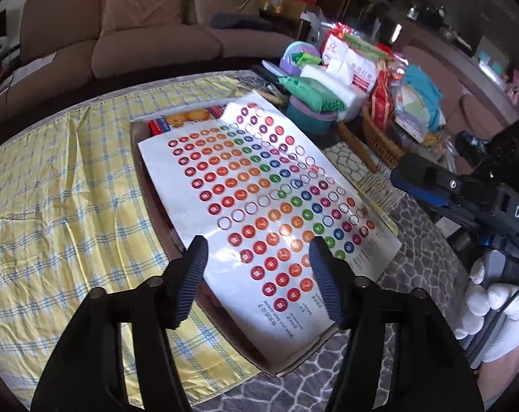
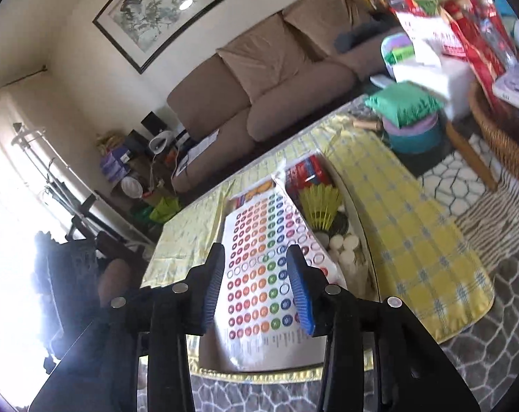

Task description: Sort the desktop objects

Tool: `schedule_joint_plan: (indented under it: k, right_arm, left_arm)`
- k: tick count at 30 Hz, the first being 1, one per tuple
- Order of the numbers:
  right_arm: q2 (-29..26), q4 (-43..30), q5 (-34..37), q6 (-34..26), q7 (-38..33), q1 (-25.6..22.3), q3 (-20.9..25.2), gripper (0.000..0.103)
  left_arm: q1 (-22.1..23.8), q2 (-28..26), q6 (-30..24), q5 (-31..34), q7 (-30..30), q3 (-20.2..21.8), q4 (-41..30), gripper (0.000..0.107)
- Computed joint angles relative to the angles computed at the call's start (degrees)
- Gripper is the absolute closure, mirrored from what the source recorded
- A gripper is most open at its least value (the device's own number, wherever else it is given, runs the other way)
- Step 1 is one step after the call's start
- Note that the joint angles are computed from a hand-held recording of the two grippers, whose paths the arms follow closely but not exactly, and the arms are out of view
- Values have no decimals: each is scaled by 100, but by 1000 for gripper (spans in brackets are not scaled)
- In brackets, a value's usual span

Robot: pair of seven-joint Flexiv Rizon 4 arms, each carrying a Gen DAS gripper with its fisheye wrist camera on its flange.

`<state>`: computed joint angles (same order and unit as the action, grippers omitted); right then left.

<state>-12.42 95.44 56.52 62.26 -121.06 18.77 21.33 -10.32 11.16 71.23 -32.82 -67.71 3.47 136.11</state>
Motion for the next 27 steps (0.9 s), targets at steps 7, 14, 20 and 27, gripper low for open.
schedule_joint_plan:
  k: [7, 14, 20, 27]
  right_arm:
    - [-260, 200, -981, 718, 917, 247, -82, 61]
    - [-231, 332, -1204, 929, 988, 71, 171, 46]
    - [-63, 884, -2219, 1624, 1464, 542, 44, 0]
    - [160, 1604, -3266, 2081, 2276, 616, 213, 0]
  left_arm:
    - [-70, 94, 55, -477, 221, 133, 151, 39]
    - [-28, 475, 202, -338, 172, 158, 476, 4]
    - [247, 1117, -217, 508, -393, 263, 828, 4]
    - [865, 2247, -904, 1693, -1269, 300, 1330, 4]
